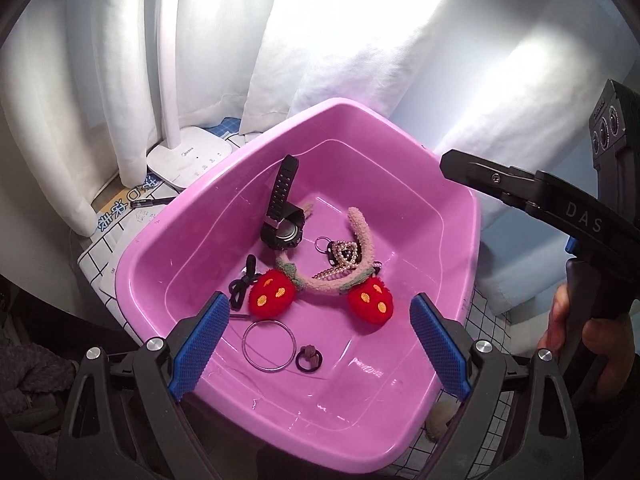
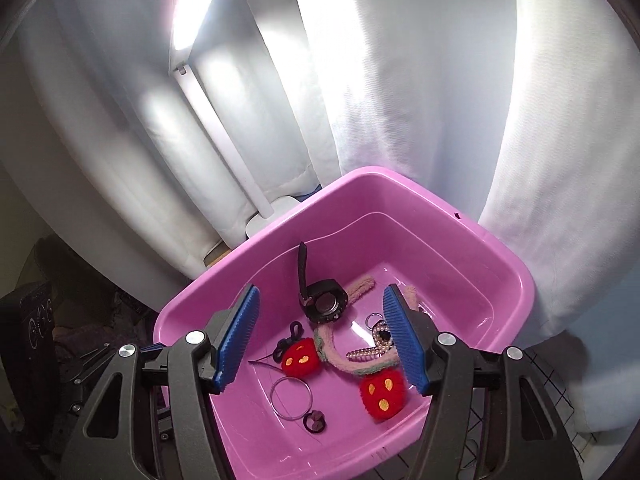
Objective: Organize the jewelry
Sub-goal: 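Withdraw both open tools from the tub back over the bed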
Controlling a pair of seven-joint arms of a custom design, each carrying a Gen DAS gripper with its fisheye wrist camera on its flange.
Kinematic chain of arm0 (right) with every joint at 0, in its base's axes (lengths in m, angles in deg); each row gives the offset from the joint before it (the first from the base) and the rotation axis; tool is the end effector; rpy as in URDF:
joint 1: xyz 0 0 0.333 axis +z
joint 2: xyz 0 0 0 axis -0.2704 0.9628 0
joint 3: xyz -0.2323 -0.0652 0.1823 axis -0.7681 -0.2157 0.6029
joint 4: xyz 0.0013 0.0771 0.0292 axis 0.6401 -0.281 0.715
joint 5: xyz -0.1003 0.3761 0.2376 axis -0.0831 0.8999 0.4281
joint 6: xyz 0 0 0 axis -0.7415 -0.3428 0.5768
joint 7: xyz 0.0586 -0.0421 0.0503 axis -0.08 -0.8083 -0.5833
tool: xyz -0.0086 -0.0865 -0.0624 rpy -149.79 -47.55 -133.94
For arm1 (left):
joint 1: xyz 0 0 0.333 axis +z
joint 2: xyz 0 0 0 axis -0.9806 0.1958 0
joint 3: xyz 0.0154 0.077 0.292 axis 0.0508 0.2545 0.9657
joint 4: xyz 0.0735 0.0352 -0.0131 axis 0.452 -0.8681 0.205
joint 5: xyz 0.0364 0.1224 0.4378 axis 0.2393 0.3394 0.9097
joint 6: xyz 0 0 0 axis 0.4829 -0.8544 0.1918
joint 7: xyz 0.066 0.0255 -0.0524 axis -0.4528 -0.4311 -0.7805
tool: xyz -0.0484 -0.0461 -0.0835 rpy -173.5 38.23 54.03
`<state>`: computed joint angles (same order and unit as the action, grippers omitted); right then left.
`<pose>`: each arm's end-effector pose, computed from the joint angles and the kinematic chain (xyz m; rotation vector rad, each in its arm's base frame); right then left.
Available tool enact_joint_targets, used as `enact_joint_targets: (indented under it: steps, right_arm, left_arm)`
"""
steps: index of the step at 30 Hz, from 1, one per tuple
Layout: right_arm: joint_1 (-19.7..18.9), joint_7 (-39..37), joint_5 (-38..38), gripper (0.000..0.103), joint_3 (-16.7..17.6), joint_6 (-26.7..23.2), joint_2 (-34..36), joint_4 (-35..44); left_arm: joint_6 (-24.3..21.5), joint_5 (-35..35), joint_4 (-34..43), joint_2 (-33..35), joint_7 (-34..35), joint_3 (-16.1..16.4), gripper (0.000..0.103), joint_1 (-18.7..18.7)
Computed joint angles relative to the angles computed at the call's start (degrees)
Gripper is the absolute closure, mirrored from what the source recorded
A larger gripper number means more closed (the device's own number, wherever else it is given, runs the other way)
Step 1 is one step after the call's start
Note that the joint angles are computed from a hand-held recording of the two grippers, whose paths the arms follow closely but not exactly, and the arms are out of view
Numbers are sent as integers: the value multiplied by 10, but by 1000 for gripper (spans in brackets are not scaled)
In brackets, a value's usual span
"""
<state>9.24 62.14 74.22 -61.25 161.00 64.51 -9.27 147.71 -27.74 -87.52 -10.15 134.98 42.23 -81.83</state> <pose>0.6516 0.3382 0.5707 -1.6006 1.7895 -0.4120 0.6718 -0.1610 0.5423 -1.6955 2.3748 -0.9398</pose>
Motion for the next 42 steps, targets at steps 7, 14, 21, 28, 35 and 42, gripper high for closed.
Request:
enact_joint_targets:
  steps: [7, 14, 21, 28, 35, 42]
  right_arm:
    - [-24, 172, -168, 39, 17, 11, -191, -220]
    - [-71, 222, -151, 39, 58, 13, -364, -430]
    - [-68, 127, -66, 39, 48, 43, -486, -583]
    - [-48, 2, 2, 39, 14, 122, -521, -683]
    - [-6, -145, 64, 39, -50, 221, -433, -686]
    - [56, -290, 145, 39, -119, 254, -333, -637]
  left_arm:
    - [40, -48, -68, -58, 64, -2, 13, -19]
    - [84, -74, -177, -141, 60, 6, 13, -65]
    - [157, -10, -318, -248, -85, -10, 12, -112]
    - [213, 91, -452, -333, -334, -85, 9, -114]
    - [233, 198, -495, -327, -584, -178, 9, -80]
    - [245, 311, -484, -277, -739, -228, 9, -53]
